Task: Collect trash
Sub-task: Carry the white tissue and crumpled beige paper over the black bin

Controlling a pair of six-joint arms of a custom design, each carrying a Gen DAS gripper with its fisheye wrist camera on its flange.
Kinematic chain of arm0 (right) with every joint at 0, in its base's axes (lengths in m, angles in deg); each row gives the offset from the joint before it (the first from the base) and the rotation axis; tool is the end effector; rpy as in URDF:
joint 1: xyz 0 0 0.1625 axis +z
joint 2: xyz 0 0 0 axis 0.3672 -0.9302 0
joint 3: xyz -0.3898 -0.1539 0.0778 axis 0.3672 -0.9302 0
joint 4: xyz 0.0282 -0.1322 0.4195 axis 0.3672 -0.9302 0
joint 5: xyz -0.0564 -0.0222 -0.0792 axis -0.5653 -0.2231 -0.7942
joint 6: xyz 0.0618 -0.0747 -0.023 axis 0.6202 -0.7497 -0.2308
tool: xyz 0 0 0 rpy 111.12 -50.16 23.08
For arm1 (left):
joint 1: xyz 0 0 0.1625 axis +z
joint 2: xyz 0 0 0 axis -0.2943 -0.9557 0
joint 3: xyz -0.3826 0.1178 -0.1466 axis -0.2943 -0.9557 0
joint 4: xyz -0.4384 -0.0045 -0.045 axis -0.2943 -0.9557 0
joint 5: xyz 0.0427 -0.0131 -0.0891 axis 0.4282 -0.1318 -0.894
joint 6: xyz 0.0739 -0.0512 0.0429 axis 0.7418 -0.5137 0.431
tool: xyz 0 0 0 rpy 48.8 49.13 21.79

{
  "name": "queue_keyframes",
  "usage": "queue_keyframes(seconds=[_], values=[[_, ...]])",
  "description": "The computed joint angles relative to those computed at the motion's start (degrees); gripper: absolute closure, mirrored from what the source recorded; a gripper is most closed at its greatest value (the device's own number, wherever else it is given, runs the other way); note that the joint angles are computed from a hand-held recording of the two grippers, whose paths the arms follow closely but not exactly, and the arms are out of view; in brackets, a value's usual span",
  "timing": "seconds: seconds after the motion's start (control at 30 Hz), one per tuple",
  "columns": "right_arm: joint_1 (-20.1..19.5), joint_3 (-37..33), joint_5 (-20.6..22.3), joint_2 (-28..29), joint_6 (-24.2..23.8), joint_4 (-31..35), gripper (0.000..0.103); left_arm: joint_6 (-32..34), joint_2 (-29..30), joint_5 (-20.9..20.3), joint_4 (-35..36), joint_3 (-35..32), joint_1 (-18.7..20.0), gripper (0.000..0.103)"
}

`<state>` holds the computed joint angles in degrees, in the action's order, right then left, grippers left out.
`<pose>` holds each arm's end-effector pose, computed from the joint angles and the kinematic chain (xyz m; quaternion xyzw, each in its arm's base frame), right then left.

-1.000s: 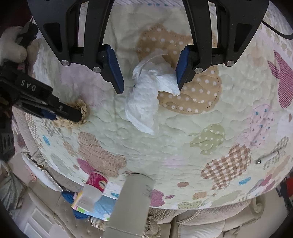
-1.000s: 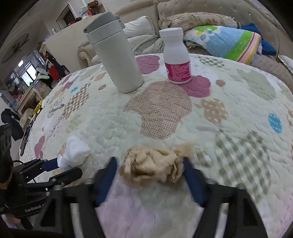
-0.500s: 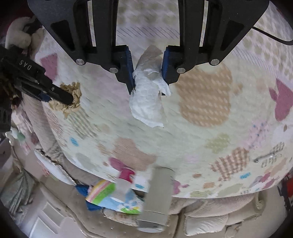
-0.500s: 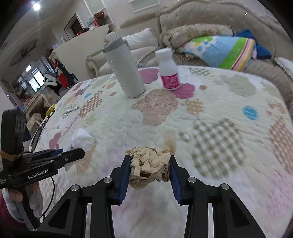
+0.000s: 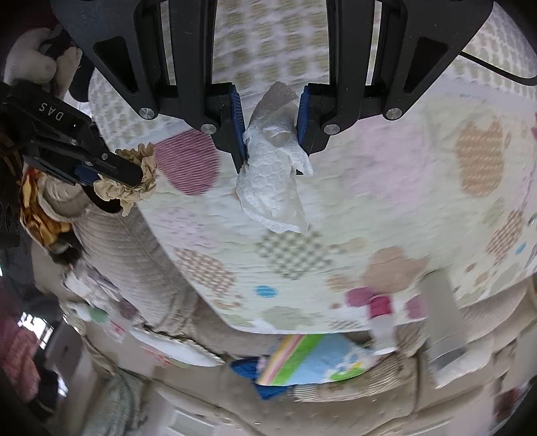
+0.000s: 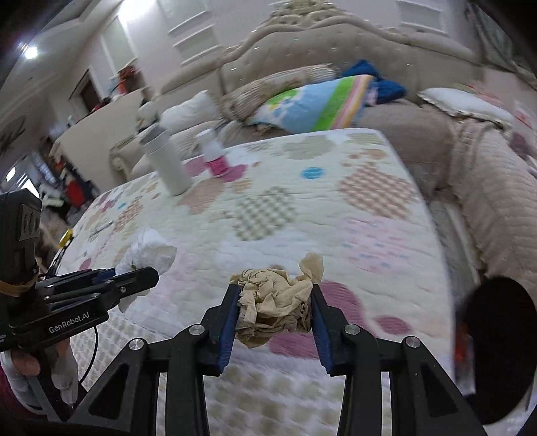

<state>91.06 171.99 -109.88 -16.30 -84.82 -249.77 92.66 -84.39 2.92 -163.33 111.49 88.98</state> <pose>0.3135 -0.5804 -0.0259 0.0260 -0.8813 0.3960 0.2565 -0.0489 -0.6805 0.2609 0.3550 0.9055 -0.1538 0.1742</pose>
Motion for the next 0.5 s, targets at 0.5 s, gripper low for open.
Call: queue_keyframes(seconds=[0.5], values=[[-2.03, 17.07, -9.93, -10.26, 4.18, -10.06, 0.065, -0.65, 3.94, -4.15, 0.45, 3.74, -6.86, 0.079]])
